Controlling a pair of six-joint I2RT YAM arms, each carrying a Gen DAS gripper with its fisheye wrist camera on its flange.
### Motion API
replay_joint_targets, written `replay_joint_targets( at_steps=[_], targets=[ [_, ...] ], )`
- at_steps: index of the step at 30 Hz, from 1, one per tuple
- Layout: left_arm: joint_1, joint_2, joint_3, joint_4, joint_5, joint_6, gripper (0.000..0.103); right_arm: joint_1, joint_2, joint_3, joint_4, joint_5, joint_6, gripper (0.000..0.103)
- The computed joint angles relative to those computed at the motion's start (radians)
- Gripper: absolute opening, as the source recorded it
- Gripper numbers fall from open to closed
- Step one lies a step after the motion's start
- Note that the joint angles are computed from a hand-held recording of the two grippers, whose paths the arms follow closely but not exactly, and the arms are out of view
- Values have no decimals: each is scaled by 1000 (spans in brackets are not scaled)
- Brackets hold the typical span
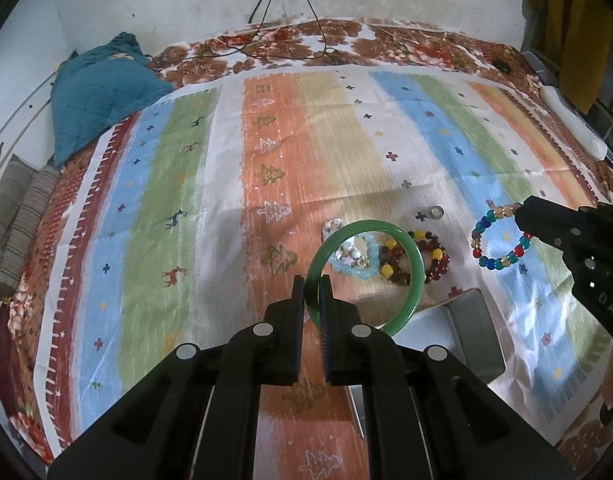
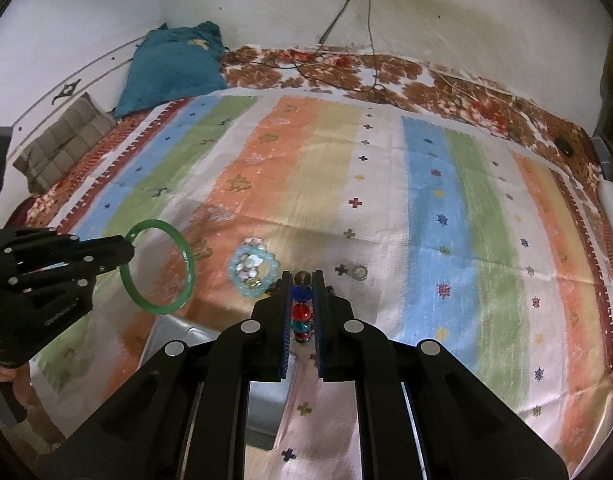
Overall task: Organize jewelry
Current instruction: 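Lift the green bangle with the left tool while the right lifts the multicolour bracelet, then open both tools over the silver tin, dropping both bracelets inside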
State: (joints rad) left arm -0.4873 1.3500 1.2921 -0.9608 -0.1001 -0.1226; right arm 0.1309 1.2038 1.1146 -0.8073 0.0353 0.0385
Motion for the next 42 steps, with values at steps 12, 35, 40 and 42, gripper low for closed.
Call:
replay_joint_targets(
  at_steps=[12,35,40,42],
  targets=[
    [-30,-92,-54,-31,-28,-22,7,86,-81,-41,-48,33,49,10],
    [21,-56,-48,-61,4,-54,31,-26,-41,-61,-67,9,72,36],
    [49,-5,-25,-44,31,-56,44,-70,3,-51,-55,0,53,44],
    [53,19,-13,-35,34,-57,46,-84,21,-45,-49,-1,44,45]
  ],
)
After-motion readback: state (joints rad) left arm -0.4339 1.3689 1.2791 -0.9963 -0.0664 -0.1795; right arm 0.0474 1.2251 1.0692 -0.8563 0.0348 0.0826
